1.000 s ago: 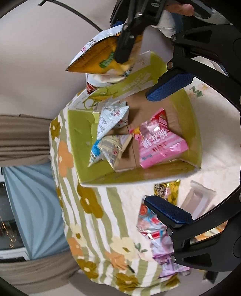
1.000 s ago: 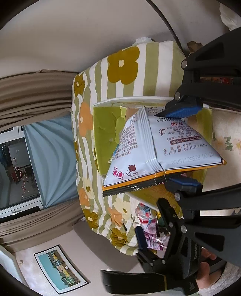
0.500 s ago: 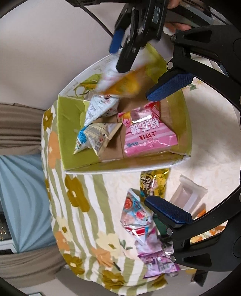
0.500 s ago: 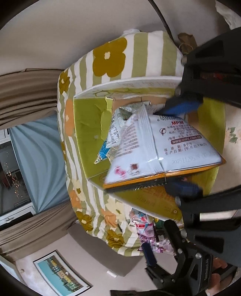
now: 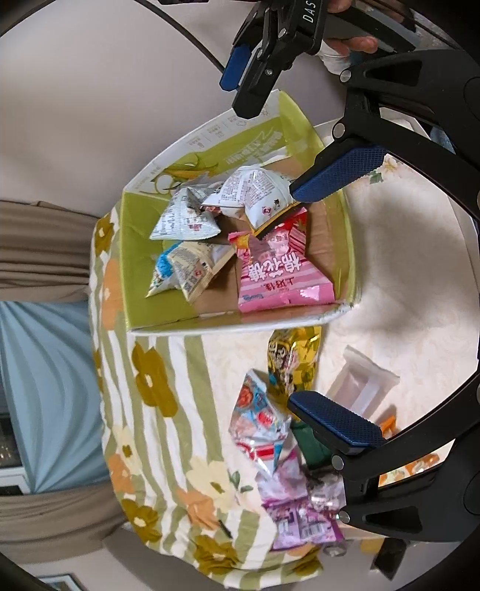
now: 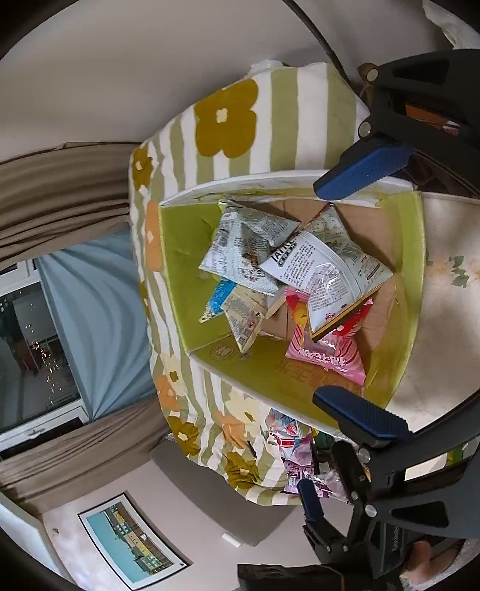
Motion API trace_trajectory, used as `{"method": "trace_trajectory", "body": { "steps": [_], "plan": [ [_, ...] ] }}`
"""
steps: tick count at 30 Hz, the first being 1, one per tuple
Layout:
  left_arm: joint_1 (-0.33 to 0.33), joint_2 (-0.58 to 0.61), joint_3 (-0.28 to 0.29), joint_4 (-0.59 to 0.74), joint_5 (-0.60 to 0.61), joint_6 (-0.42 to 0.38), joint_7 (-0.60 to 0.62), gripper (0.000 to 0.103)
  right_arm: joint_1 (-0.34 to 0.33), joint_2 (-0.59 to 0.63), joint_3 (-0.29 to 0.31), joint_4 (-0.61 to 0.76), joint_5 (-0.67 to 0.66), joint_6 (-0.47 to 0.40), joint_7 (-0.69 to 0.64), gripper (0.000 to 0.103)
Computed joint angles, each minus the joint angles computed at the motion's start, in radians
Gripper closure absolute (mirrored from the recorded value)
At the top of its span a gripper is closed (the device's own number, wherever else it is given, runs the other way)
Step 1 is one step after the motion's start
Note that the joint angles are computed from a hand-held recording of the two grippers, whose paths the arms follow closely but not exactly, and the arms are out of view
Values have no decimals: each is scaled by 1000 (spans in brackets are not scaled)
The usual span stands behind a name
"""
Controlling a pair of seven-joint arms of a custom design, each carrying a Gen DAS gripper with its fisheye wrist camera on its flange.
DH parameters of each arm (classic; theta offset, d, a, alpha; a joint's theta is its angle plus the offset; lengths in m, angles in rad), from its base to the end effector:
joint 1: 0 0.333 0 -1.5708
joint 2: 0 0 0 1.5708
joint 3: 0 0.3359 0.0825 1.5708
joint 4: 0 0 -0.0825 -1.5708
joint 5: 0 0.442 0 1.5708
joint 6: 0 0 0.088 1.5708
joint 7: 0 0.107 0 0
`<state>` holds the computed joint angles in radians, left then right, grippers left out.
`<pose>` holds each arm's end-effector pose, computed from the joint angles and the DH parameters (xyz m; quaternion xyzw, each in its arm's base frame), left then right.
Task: Organize snacks
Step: 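Move both tools back toward the snacks on the table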
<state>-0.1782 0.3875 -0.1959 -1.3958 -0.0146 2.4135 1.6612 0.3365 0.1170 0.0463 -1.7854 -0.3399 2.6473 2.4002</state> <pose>0.7412 -0.2603 0.5703 -0.5170 0.7957 -0.2738 0.1566 0.6490 0.2693 0.5708 -0.5811 0.7193 -0.1885 0.3307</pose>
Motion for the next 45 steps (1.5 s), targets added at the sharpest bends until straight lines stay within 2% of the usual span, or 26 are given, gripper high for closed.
{"method": "trace_trajectory", "body": {
  "steps": [5,7,13,21,24,29,38,41,45],
  "plan": [
    [22,-57,8,-53,-10,34,2,2,7,-10,9,20,9,-47,-16,3],
    [42,-90,10,-88,-30,54,11,2,14,-18,10,19,-16,-40,2,3],
    [104,-182,25,-188,-93,108,59,2,56,-13,17,80,-186,-97,122,3],
    [199,-244,63,-257,-203,85,191,2,132,92,31,244,-228,-153,204,3],
    [233,-241,76,-254,-246,51,257,2,175,157,22,330,-230,-188,212,3],
    [289,-232,82,-264,-347,10,448,2,248,279,-3,476,-216,-244,213,3],
    [339,-175,72,-274,-455,-88,728,2,336,466,-46,670,-170,-311,101,3],
    [339,-162,64,-284,-462,-92,814,2,343,513,-50,710,-135,-326,53,3],
    [321,-146,55,-309,-434,-50,896,4,347,577,-53,768,-84,-374,-24,3]
  ]
}}
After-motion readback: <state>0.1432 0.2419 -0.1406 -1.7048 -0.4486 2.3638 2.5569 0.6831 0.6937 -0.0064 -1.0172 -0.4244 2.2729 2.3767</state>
